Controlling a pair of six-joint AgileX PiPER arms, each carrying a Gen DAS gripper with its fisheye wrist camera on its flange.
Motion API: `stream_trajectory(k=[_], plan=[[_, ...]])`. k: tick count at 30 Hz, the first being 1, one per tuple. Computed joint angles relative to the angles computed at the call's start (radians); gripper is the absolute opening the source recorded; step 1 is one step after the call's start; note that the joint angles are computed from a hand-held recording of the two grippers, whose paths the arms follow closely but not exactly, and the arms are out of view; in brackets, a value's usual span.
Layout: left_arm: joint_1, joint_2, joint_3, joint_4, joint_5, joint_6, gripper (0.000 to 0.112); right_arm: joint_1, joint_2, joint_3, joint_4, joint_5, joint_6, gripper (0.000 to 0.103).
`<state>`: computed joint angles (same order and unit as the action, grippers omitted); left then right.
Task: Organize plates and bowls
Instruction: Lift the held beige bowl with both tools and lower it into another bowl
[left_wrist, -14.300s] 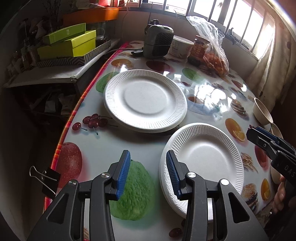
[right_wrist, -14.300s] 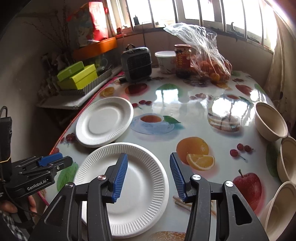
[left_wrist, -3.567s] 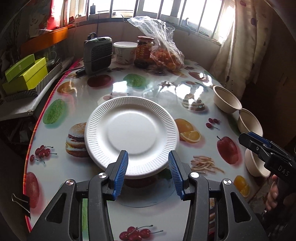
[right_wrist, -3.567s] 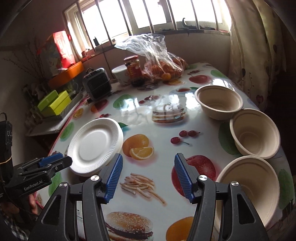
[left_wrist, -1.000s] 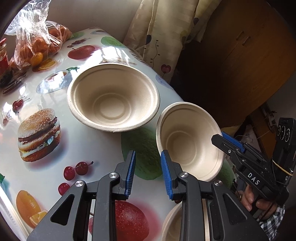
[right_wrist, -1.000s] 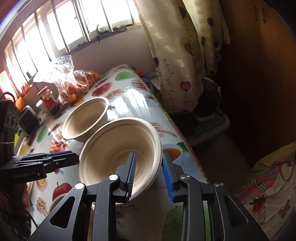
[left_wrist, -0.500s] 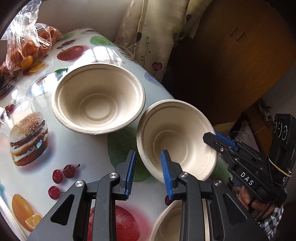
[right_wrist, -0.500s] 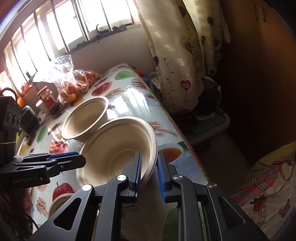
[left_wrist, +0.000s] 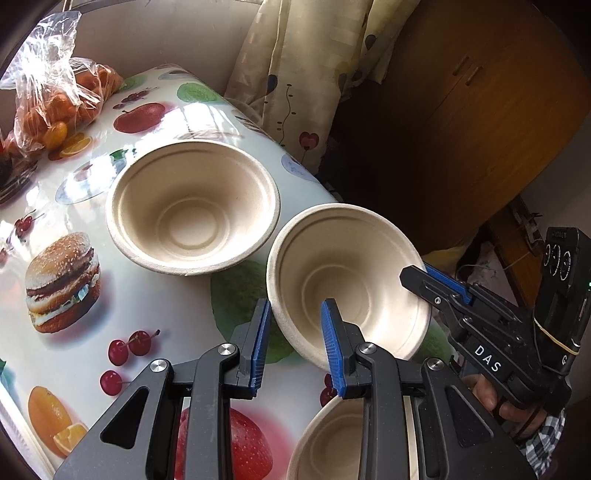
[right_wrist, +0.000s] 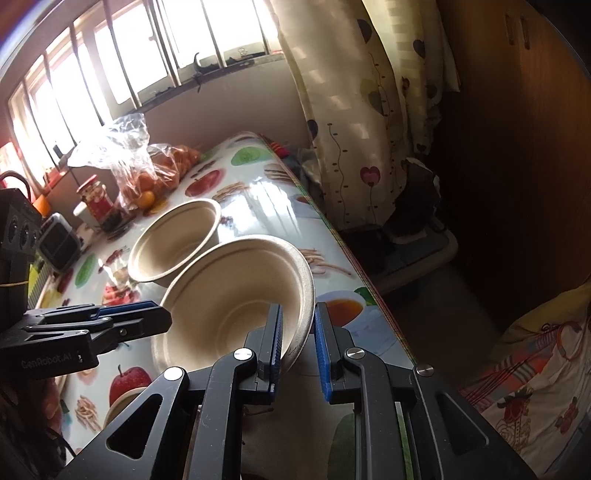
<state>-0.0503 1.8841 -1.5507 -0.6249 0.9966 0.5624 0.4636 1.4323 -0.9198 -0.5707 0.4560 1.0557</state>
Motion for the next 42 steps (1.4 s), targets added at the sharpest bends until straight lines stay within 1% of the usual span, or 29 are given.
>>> stream_trajectory(k=[6, 18, 28, 40, 42], plan=[[0.006, -0.045, 0.025, -0.017, -0.003, 0.020, 0.029, 0.044, -0.049, 0.009, -0.070, 0.041, 0.073, 0.017], [0.038, -0.158, 0.102, -0.052, 0.000, 0.065, 0.029, 0.167, -0.145, 0.021, -0.185, 0.149, 0.200, 0.017], [0.085, -0.274, 0.225, -0.085, 0.002, 0.129, 0.029, 0.344, -0.214, 0.064, -0.280, 0.276, 0.371, 0.017], [0.151, -0.383, 0.361, -0.114, 0.021, 0.208, 0.029, 0.561, -0.227, 0.107, -0.352, 0.414, 0.585, 0.017], [0.161, -0.393, 0.377, -0.115, 0.025, 0.217, 0.029, 0.585, -0.223, 0.112, -0.357, 0.424, 0.614, 0.017]])
